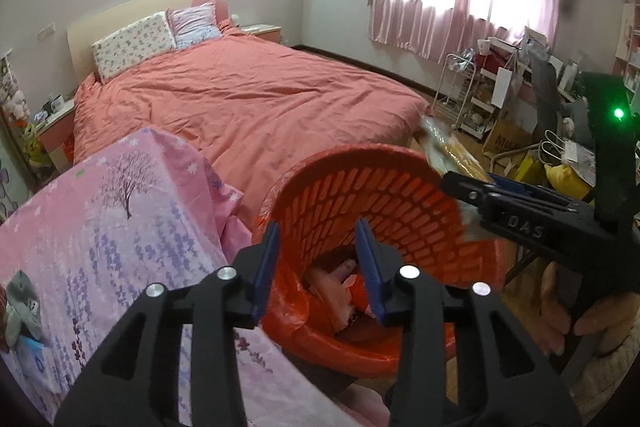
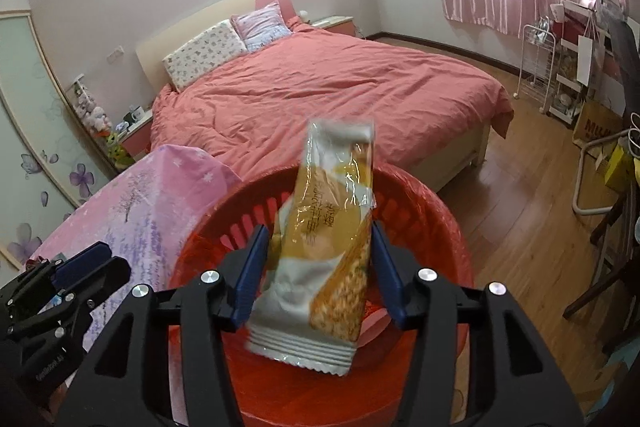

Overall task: Collect trash
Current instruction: 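Open both tools to drop the tissue and wrapper into the basket, then grasp the brown plaid scrunchie with the left tool while the right tool reaches the blue tissue pack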

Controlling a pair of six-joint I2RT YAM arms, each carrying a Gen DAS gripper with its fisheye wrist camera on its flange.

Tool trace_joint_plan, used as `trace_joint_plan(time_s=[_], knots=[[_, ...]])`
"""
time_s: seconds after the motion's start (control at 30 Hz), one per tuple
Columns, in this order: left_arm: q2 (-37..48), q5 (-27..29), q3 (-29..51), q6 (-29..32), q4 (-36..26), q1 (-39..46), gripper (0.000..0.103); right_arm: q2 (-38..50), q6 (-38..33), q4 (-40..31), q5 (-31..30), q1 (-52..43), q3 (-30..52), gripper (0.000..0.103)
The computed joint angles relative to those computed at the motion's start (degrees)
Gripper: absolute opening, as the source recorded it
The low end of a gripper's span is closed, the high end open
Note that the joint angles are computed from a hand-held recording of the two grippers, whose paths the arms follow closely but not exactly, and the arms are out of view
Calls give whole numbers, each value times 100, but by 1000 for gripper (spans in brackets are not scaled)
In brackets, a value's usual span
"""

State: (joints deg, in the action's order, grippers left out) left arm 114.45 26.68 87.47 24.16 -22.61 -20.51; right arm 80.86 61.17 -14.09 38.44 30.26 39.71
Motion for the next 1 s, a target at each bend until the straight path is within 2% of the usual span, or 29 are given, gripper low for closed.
trace_joint_plan(time_s=[0.17,0.3,0.53,0.7,0.87,1.0], knots=[[54,-60,0,50,-59,251,46,203,132,-156,-25,138,159,62],[-85,-43,-176,148,-5,576,52,320,236,-417,76,324,425,63],[-245,52,-333,371,-21,1395,56,753,252,-744,188,696,964,63],[-216,-8,-235,392,138,2111,65,1301,283,-840,139,1018,1481,63],[120,-288,255,65,444,2859,67,1988,216,-734,-75,1275,2088,63],[798,-457,1394,-311,15,3213,67,2563,70,-738,-270,1407,2672,63]])
